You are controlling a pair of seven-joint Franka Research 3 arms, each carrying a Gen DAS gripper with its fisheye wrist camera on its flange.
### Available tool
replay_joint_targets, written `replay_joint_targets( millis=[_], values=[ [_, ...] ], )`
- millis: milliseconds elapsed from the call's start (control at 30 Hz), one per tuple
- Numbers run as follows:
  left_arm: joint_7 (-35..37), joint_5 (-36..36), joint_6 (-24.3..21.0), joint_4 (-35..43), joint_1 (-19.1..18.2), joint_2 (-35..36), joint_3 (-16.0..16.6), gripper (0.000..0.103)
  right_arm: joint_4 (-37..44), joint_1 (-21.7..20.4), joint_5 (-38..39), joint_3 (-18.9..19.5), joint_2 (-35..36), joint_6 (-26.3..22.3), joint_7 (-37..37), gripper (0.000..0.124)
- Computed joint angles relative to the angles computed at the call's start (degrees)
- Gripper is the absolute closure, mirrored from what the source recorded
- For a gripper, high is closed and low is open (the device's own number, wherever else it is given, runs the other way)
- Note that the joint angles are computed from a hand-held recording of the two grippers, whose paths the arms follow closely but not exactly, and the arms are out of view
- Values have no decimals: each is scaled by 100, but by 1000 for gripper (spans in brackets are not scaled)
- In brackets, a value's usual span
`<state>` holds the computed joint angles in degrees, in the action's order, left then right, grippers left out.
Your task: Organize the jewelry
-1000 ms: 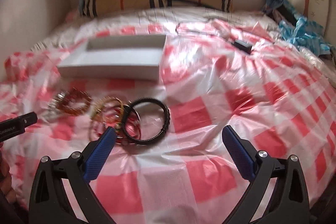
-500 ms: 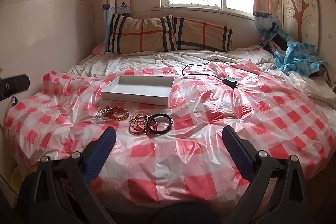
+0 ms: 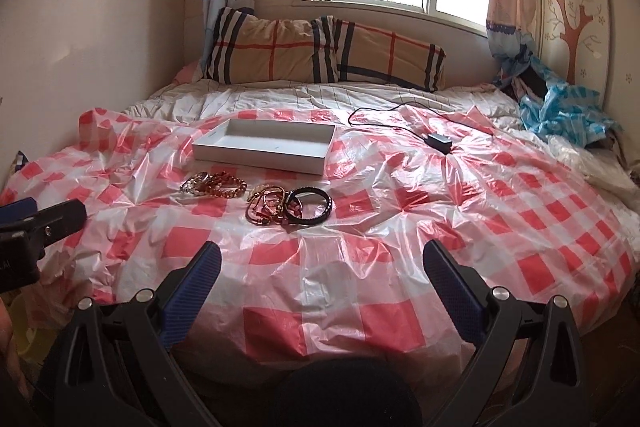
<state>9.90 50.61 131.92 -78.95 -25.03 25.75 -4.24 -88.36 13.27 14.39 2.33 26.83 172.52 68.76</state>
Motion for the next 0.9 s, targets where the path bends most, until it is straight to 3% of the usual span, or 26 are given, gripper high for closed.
replay_joint_targets(
  millis=[100, 233, 900],
  values=[
    [218, -144, -102, 150, 45, 202, 2, 6, 147, 142, -118, -170, 164, 1, 154, 27],
    [224, -357, 96, 73, 142, 320, 21, 6, 300, 289, -329, -387, 290, -230, 436, 27],
    [-201, -46, 144, -108, 45, 256, 150, 6, 50, 46, -147, -98, 195, 193, 281, 27]
  ],
)
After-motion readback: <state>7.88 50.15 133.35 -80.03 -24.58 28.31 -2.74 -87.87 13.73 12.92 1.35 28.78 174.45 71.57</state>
